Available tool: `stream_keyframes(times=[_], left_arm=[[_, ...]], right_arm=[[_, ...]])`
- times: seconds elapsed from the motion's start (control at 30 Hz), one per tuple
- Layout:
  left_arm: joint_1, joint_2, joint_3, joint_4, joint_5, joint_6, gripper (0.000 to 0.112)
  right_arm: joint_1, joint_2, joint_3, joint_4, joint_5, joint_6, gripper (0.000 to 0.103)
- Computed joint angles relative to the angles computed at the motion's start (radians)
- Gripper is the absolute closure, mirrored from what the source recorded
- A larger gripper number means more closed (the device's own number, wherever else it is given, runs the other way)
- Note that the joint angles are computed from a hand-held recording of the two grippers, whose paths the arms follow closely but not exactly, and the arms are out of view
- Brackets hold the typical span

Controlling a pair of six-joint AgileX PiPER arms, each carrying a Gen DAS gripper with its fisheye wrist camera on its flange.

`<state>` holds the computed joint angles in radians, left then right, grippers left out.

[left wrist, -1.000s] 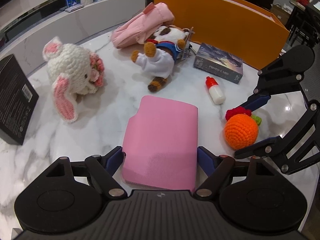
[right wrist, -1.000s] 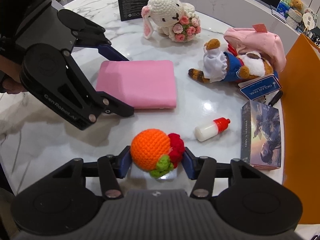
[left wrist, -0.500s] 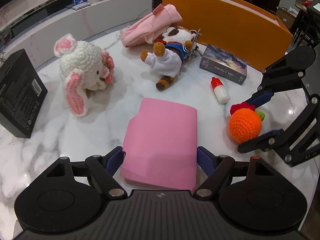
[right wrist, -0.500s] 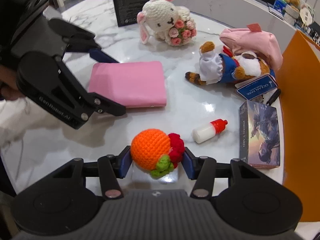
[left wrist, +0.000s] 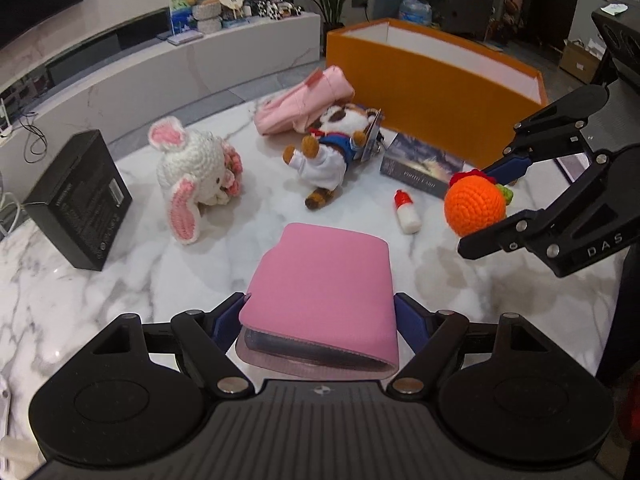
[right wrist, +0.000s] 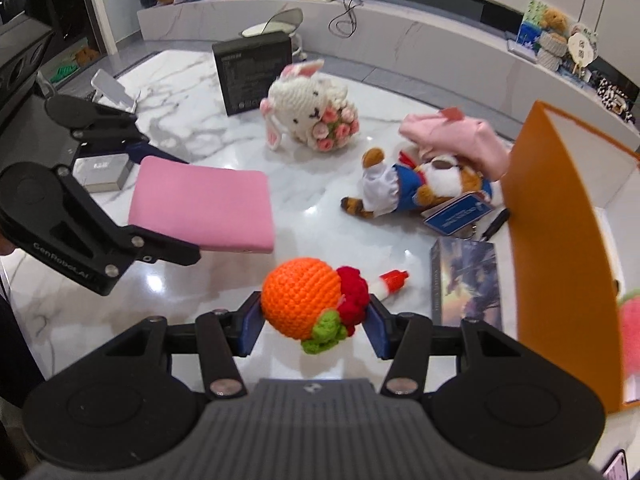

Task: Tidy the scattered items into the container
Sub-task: 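Lift and carry fruit and wallet toward the orange box with both tools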

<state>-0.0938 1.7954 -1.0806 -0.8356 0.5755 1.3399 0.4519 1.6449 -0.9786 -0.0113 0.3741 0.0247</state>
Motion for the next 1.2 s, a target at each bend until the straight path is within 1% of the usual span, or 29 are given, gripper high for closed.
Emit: stream_keyframes(times=[0.1, 0.23, 0.37, 0.47, 0.57, 0.67, 0.73, 0.9, 0.97, 1.03, 1.07, 1.2], left_arm=[[0.006, -0.066, 0.036, -0.007, 0.019, 0.003, 0.020], [0.005, -0.163, 0.070, 0.023, 0.051, -0.014, 0.020], [-0.002, -0.267, 0.097, 0.049, 0.075, -0.027, 0.020], [0.006, -0.349, 0.109, 0.059, 0.111, -0.036, 0.020], [0.024, -0.436, 0.117, 0.066, 0.156, -0.039, 0.020], [0.065, -0.510, 0.108, 0.055, 0.237, -0.023, 0.020], [0.086, -0.555, 0.097, 0.059, 0.279, -0.020, 0.020], [0.121, -0.631, 0.072, 0.062, 0.341, -0.017, 0.020], [0.129, -0.650, 0.059, 0.066, 0.365, -0.019, 0.020], [0.136, -0.672, 0.048, 0.075, 0.389, -0.028, 0.020], [0.141, -0.677, 0.041, 0.082, 0.400, -0.034, 0.020], [0.144, -0.697, 0.034, 0.112, 0.411, -0.066, 0.020]], right_arm=[[0.014, -0.072, 0.036, -0.050, 0.019, 0.055, 0.048], [0.031, -0.176, 0.077, -0.119, 0.058, 0.114, 0.048], [0.056, -0.288, 0.105, -0.197, 0.114, 0.183, 0.048], [0.087, -0.380, 0.117, -0.254, 0.171, 0.232, 0.048], [0.128, -0.490, 0.120, -0.286, 0.242, 0.254, 0.048], [0.160, -0.608, 0.108, -0.290, 0.329, 0.250, 0.048], [0.190, -0.672, 0.091, -0.323, 0.399, 0.270, 0.048], [0.236, -0.796, 0.039, -0.364, 0.549, 0.280, 0.048], [0.240, -0.847, 0.020, -0.358, 0.592, 0.260, 0.048], [0.212, -0.898, 0.000, -0.312, 0.620, 0.203, 0.048], [0.211, -0.920, -0.016, -0.306, 0.648, 0.193, 0.048], [0.210, -0.988, -0.070, -0.330, 0.761, 0.198, 0.048]])
